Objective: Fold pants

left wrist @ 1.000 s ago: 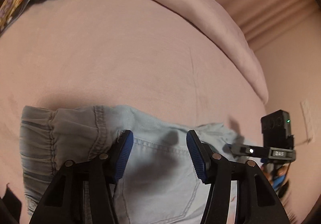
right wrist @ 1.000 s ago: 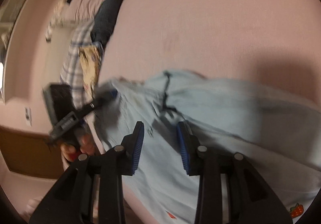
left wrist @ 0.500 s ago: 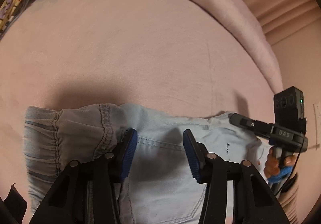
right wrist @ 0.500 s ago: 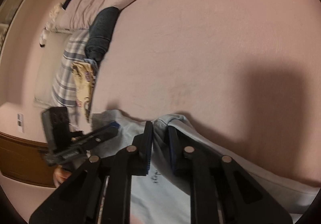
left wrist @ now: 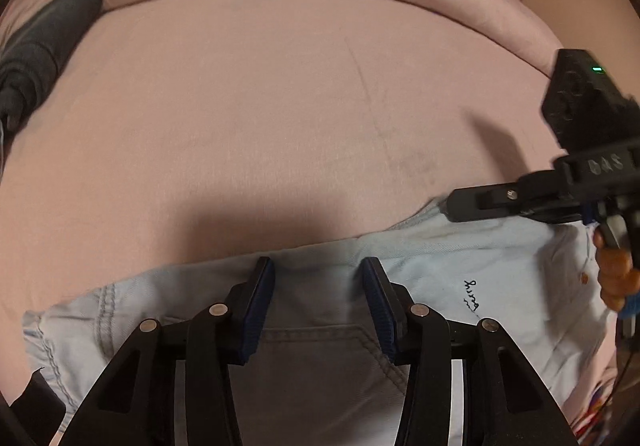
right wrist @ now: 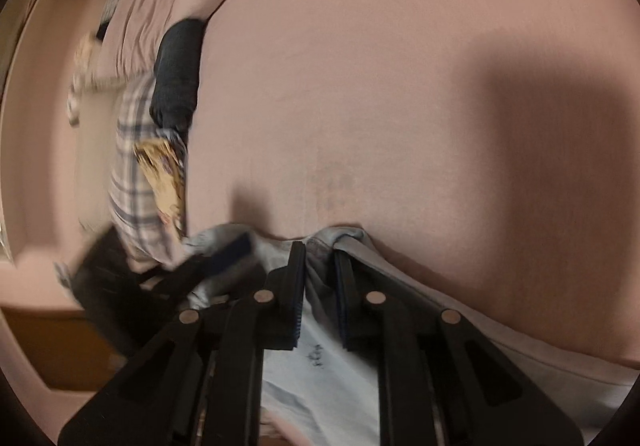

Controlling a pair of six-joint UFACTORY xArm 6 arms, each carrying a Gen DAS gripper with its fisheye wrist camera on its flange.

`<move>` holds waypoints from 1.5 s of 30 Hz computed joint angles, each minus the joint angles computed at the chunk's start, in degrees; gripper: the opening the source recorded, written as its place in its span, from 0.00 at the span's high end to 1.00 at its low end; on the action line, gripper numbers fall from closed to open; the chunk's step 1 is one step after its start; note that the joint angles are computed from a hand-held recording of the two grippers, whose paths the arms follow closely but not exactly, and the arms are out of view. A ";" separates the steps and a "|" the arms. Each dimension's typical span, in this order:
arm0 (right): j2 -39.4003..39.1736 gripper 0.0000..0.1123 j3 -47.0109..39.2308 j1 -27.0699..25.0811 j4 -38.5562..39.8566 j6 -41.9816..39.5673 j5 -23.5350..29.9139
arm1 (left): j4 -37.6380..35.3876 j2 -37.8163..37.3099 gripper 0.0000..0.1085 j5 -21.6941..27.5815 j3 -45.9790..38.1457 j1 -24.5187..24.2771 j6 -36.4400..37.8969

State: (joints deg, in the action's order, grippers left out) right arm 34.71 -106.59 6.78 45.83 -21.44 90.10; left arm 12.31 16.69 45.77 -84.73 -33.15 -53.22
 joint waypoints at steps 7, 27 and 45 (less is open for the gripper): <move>2.63 0.88 -2.40 -1.85 4.66 4.72 4.16 | 2.95 -1.71 0.56 3.13 1.35 -0.19 0.51; -26.99 0.85 29.87 -6.34 -12.69 -21.64 -21.76 | 4.42 19.37 0.51 11.91 -30.35 -4.58 8.20; -22.96 0.91 28.92 -22.00 -16.69 -13.47 -41.09 | 12.38 27.44 0.36 23.25 -45.77 -4.99 -2.48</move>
